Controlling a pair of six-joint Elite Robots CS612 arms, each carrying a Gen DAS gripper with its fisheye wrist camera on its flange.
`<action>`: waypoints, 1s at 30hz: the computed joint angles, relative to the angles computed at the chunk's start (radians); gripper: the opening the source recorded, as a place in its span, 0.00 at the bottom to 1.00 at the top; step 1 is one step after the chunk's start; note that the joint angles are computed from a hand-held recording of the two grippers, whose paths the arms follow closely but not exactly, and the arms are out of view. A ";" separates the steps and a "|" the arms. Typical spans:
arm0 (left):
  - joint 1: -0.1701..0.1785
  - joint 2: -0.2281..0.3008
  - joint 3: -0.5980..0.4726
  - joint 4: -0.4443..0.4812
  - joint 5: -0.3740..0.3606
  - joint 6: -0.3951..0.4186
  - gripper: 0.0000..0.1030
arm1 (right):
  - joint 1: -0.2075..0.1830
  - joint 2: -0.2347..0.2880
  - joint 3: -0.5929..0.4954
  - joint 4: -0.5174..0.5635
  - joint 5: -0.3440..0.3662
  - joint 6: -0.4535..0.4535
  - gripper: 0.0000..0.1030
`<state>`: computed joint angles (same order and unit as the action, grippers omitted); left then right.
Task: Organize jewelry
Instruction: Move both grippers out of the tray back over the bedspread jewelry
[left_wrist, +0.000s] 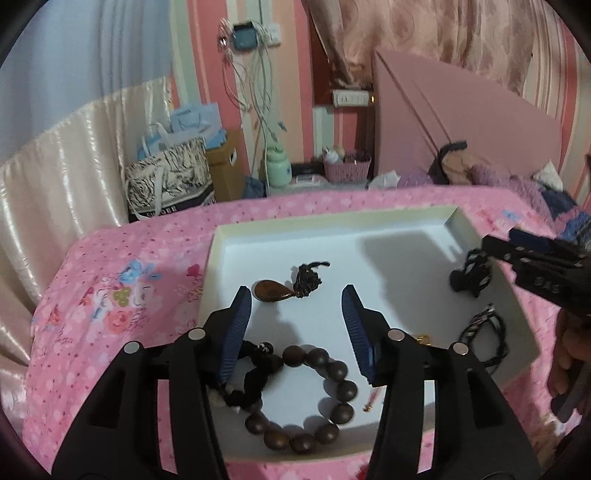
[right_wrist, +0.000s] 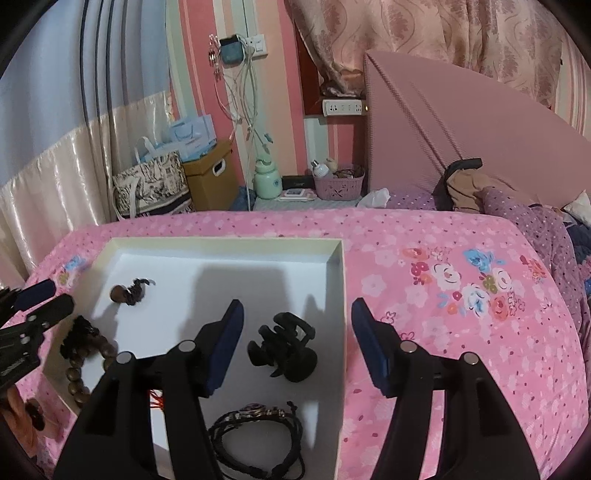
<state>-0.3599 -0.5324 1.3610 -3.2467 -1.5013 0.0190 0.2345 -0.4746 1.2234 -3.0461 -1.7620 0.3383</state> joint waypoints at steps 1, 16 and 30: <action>0.000 -0.012 0.022 -0.026 0.007 -0.012 0.51 | 0.000 -0.003 0.003 -0.005 0.004 0.003 0.59; 0.026 -0.160 0.341 -0.397 0.060 -0.108 0.60 | 0.040 -0.131 0.161 -0.239 0.028 -0.084 0.60; -0.005 -0.113 0.609 -0.840 0.168 -0.028 0.66 | 0.087 -0.221 0.570 -0.724 0.009 -0.058 0.66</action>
<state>-0.3652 -0.6450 1.9703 -4.0863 -1.3328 -0.0085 0.3215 -0.6960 1.7939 -3.7703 -1.7531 0.2805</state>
